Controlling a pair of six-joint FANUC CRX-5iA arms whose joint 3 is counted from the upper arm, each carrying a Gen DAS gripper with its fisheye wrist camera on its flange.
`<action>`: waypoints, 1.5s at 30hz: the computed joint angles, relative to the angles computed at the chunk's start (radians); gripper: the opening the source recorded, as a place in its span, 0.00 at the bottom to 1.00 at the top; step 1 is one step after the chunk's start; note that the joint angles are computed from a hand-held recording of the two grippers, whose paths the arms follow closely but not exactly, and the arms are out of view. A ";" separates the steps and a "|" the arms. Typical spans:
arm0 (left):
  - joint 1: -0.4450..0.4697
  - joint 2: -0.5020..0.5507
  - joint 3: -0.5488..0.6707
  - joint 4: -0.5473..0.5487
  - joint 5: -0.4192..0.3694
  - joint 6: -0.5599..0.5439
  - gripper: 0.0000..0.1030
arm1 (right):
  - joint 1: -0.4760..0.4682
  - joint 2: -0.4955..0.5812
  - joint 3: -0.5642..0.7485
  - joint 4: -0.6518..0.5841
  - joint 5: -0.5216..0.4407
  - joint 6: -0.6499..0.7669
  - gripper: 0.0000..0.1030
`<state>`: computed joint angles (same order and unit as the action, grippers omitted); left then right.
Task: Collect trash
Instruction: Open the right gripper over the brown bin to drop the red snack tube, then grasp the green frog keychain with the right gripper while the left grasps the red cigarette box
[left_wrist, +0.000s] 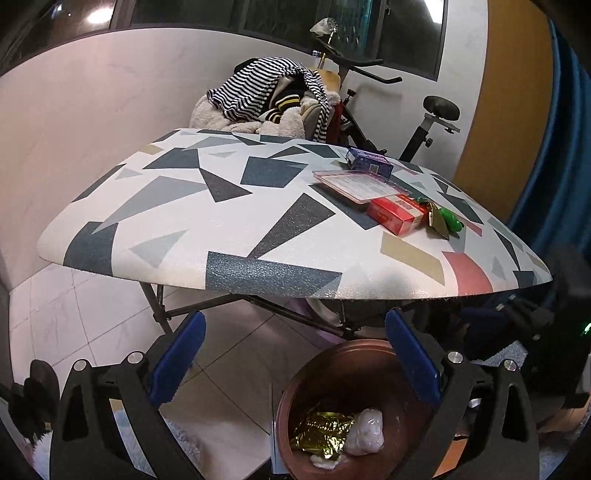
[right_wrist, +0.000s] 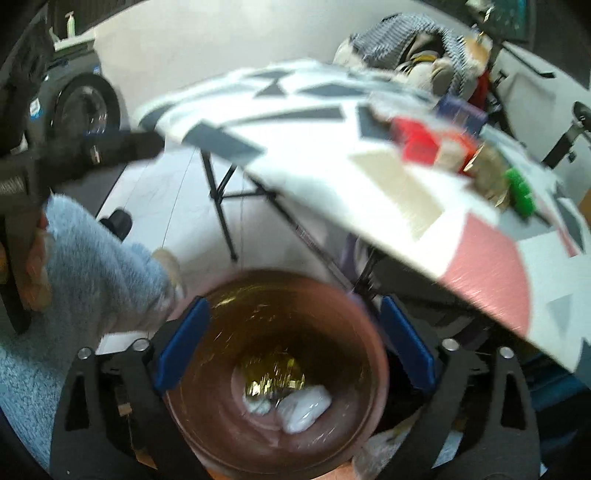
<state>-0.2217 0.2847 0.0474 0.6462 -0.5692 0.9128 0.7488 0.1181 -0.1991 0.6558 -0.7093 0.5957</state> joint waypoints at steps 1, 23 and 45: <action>0.000 -0.001 -0.001 0.001 0.002 0.000 0.93 | -0.003 -0.008 -0.013 0.029 0.006 -0.034 0.94; -0.013 0.006 -0.015 0.095 -0.026 -0.121 0.93 | -0.068 -0.093 -0.115 0.249 -0.001 -0.360 0.94; -0.058 0.306 0.542 -0.041 -0.279 0.071 0.93 | -0.309 -0.020 0.099 -0.051 0.008 -0.093 0.57</action>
<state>-0.2793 0.5904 0.5889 0.6050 -0.8478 0.9838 0.4394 0.0984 -0.0999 0.6045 -0.7014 0.5030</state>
